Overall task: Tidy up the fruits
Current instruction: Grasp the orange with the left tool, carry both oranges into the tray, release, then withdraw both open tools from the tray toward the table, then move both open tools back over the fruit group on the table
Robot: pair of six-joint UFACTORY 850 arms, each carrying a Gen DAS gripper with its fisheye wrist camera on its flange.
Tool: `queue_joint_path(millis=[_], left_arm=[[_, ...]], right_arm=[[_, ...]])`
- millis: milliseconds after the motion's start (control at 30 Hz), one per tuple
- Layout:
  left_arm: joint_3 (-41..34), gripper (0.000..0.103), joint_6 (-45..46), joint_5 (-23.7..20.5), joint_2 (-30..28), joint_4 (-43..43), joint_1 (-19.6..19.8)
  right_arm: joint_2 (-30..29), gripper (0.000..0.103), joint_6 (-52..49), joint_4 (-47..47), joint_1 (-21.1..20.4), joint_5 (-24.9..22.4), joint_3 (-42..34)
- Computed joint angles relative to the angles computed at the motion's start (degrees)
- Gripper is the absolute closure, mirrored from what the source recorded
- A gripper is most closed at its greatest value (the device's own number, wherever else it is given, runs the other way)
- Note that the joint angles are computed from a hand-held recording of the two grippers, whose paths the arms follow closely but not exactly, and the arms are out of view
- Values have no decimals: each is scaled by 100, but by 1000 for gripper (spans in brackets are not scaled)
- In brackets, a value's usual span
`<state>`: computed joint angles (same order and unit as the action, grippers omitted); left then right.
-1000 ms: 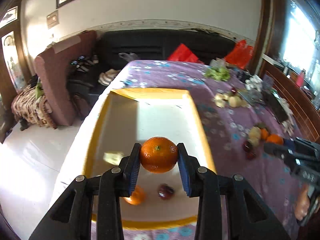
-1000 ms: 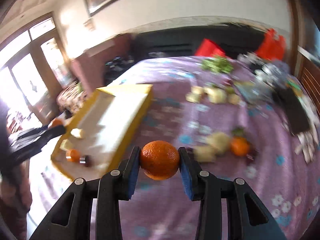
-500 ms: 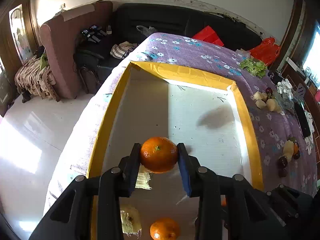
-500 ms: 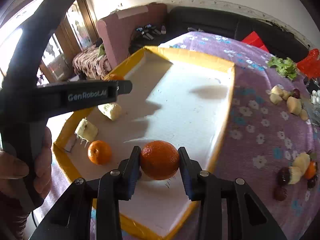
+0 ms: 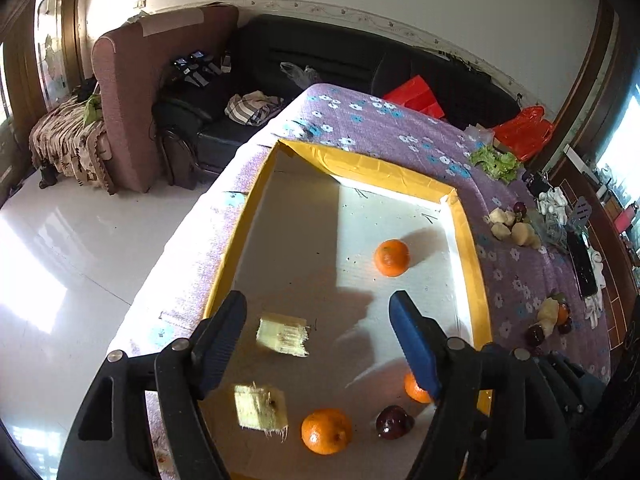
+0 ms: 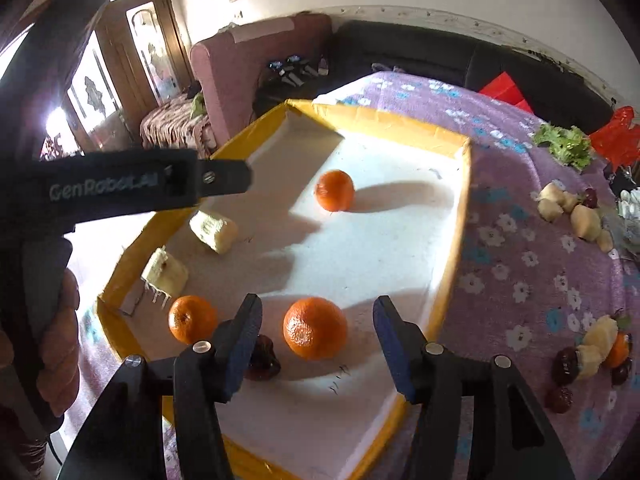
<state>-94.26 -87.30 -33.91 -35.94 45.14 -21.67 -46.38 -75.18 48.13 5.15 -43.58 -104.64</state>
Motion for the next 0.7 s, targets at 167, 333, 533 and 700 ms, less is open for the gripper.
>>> queue_joint_path(millis=[167,333,533,700], left_arm=[[719,12,-1440,-245,705,1217,-323],[1533,2,-3067,-684,1442,2687,-824],[1400,1,-2971,-1880,1402,2649,-1515],[1195,1,-3035,-1850,1156,2591,-1796]], right_arm=[[260,39,-269,424,-333,10,148],[481,38,-467,669,-716,171,379],[612,38,-463,767,-1121,154,623],[809,38,-920,1030,-1451,255,997]])
